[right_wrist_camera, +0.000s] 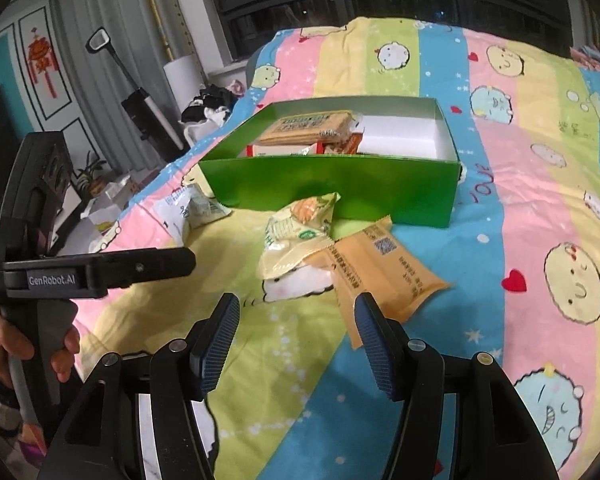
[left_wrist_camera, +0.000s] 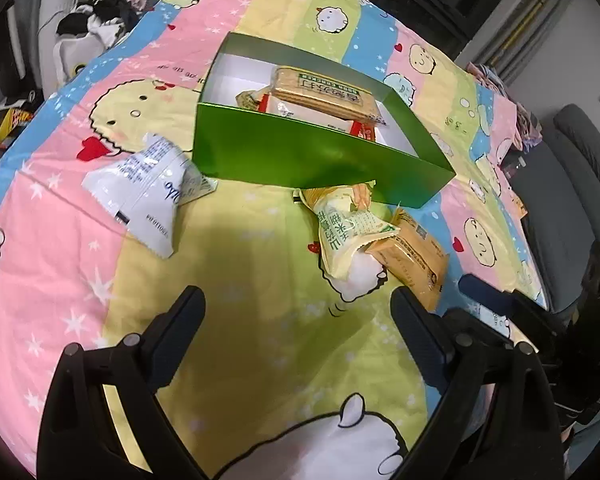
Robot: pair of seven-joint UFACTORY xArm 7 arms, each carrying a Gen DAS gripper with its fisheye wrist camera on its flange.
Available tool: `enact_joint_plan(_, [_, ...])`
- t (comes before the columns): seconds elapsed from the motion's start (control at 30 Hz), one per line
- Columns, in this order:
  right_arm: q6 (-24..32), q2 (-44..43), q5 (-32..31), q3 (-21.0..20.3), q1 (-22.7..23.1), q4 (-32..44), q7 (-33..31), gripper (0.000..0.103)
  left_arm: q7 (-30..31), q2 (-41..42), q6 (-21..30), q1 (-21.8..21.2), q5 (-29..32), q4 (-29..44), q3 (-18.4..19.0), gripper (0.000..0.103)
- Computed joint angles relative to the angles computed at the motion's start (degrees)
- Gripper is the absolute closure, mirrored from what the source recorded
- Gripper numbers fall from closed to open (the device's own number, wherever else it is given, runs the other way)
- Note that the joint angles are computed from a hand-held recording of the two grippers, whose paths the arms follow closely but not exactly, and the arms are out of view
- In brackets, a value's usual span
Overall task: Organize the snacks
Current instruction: 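Withdraw the right tool toward the remaining snacks on the quilt, then close the left tool on the green-printed snack bag beside the box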
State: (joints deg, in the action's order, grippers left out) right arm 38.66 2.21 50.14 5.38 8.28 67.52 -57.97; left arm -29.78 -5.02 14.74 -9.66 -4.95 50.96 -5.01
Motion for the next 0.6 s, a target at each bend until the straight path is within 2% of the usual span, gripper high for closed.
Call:
enact_joint_plan(0.17, [-3.73,1.02,0.60,0.83,0.74,0.64,-3.50,0.042,-6.78,1.93,1.30,1.76,10.37,2.64,-0.83,0.009])
enact_joint_plan(0.23, [-4.27,2.02,-0.07,1.19,0.92,1.67,-4.16,0.042,-7.85,2.82,1.27,1.84,12.53,3.67,-0.60,0.009])
enact_joint_plan(0.4, [-5.21,4.91,-2.13,2.42,1.08,4.60,-4.58,0.042,-7.09,4.94,0.56,1.28,13.43,5.75,0.01,0.009])
enact_joint_plan(0.6, [-4.78,8.17,-4.82,3.91,0.60,7.70,-4.59,0.042,-3.77,7.41,-0.26,0.71,10.43,8.03,0.47,0.009])
